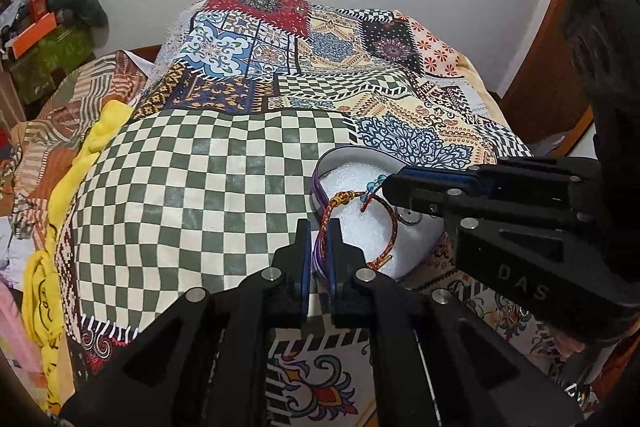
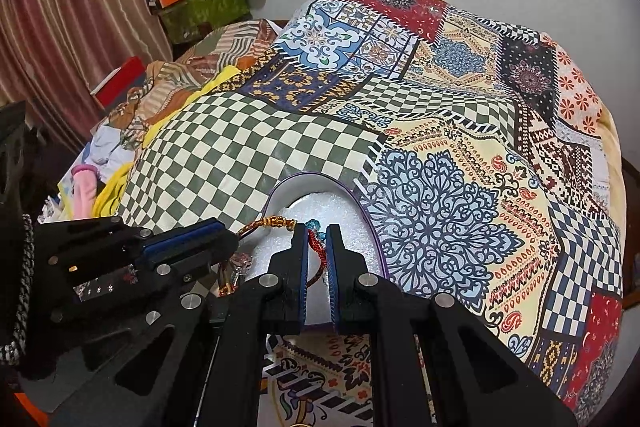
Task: Organize jewelry
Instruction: 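Lower both bracelets into the heart tin with both grippers, then open both grippers and pull them back from the heart tin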
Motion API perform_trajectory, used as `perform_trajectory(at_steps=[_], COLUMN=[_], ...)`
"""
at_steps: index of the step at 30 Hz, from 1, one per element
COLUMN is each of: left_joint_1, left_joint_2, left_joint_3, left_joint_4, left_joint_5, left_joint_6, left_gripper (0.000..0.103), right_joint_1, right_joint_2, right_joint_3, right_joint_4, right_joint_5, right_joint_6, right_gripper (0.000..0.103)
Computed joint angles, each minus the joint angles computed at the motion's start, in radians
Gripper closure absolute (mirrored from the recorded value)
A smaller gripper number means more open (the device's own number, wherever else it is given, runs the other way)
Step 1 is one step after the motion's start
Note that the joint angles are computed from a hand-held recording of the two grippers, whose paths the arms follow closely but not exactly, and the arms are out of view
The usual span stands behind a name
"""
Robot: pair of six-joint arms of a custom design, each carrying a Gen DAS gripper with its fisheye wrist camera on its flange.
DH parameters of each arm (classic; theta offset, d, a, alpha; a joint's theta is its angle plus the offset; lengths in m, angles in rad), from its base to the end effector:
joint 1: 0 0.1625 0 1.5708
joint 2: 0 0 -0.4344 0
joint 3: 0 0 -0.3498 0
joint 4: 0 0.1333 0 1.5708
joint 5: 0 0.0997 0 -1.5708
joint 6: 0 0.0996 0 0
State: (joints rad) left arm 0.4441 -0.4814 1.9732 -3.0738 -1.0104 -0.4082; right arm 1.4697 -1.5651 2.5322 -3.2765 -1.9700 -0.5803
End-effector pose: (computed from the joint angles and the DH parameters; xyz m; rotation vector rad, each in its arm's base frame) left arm -0.3835 -0.3887 -0.0683 0.9428 2.5227 -0.5489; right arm 0.0601 -0.3444 0.3082 0.3927 -2.4111 0.7239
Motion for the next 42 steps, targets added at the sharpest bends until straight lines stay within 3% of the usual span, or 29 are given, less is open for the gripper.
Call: perform_trajectory(at_steps=[6, 8, 10, 14, 19, 34, 42], left_joint_1=[-0.014, -0.02, -0.032, -0.039, -0.057, -0.161, -0.222], left_joint_2=[-0.019, -0.027, -0.037, -0.061, -0.094, -0.183, -0.195], left_joint_3=[0.025, 0.036, 0.052, 0.074, 0.107, 0.193, 0.211], left_joint_4=[0.007, 0.011, 0.013, 0.027, 0.035, 0.038, 0.058], left_joint_5=[0.016, 0.028, 0.058, 0.07, 0.084, 0.094, 0.069], left_joint_6=[-0.016, -0.029, -0.051, -0.079, -0.106, -0.175, -0.212], left_gripper=[0.091, 0.07, 0.06, 0.06, 0.06, 0.06, 0.06], right_joint_1=[0.027, 0.035, 0.056, 0.091, 0.131, 0.273, 0.276], right_joint_2=[-0.005, -0.01, 0.0, 0.003, -0.01, -0.12, -0.286], right_joint_3=[-0.004, -0.002, 0.005, 0.015, 0.047, 0.126, 0.179], right_joint_4=[0.034, 0.046, 0.017, -0.007, -0.08, -0.144, -0.085], right_joint_5=[-0.033, -0.041, -0.079, -0.138, -0.179, -0.257, -0.249], right_joint_6=[0.009, 0.01, 0.005, 0.005, -0.003, 0.001, 0.001], right_gripper=[0.095, 0.095, 0.095, 0.093, 0.061, 0.06, 0.06])
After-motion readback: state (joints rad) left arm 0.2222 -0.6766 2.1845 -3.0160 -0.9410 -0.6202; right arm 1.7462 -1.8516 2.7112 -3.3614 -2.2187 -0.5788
